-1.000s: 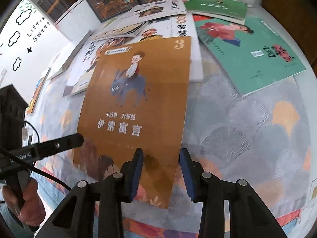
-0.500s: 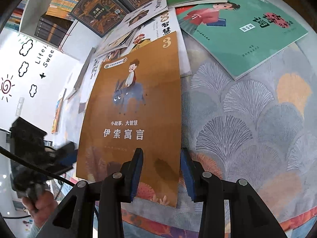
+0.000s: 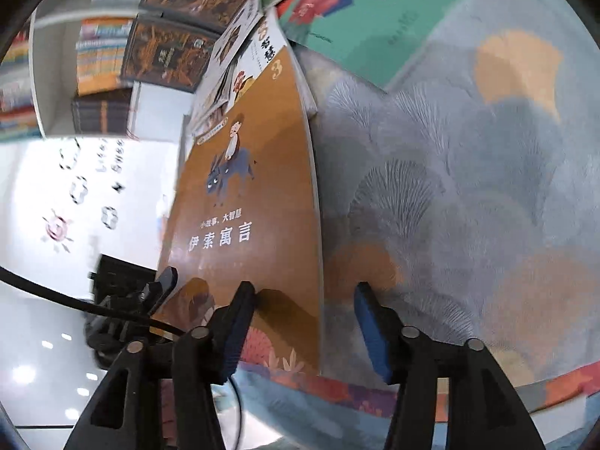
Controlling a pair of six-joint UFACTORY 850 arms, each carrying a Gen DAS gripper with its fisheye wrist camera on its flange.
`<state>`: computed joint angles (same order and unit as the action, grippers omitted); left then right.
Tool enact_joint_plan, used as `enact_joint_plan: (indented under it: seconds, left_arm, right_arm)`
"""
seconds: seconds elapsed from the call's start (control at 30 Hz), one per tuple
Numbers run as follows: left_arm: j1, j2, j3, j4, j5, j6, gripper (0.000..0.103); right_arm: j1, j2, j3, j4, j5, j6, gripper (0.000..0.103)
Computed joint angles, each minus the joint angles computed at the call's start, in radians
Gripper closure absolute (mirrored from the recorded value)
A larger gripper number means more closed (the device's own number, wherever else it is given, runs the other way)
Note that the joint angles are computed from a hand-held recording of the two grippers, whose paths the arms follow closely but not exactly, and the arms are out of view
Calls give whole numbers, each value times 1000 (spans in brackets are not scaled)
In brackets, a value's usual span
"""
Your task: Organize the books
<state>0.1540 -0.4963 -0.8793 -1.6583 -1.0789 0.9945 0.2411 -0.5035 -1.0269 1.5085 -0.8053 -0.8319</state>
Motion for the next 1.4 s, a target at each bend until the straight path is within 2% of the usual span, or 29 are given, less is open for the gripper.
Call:
enact_joint_plan:
  seconds: [0.1, 0.17, 0.23, 0.3, 0.37, 0.43, 0.57, 0.67, 0.77, 1.07, 1.17, 1.27, 1.4]
  left_arm:
    - [6, -5, 5, 0, -41, -14, 93]
    - [7, -2, 10, 8, -36, -19, 93]
    - [6, 2, 11, 28, -18, -34, 93]
    - [6, 23, 13, 71, 43, -45, 93]
    - [2, 43, 12, 130, 115, -57, 93]
    - [-18, 70, 6, 201, 207, -77, 92]
    - [-82, 138, 0, 341, 390, -98, 90]
    - [-103, 183, 1, 400, 461, -75, 90]
    - [-97, 212, -1, 419, 463, -23, 91]
    - [19, 252, -28, 389, 341, 74, 90]
    - [77, 255, -46, 386, 321, 98, 90]
    - [161, 240, -86, 390, 296, 124, 90]
    - [253, 183, -170, 425, 293, 140, 90]
  right_arm:
    - [-11, -31, -1, 68, -86, -27, 43]
    - [-7, -52, -11, 96, -120, -29, 43]
    - [3, -42, -7, 120, -100, -48, 52]
    - [15, -24, -7, 118, -51, -58, 67]
    - [22, -3, 0, 108, -22, -79, 72]
    - [48, 8, -30, 54, 52, -61, 73]
    - [132, 64, -65, -199, 254, 38, 74]
    - [197, 103, -74, -404, 373, 141, 74]
    - [234, 136, -71, -509, 433, 196, 74]
    - [323, 168, -143, -758, 533, 398, 74]
    - [354, 126, -224, -810, 540, 460, 73]
    - [384, 48, -341, -788, 534, 460, 72]
    - [433, -105, -564, -936, 508, 587, 72]
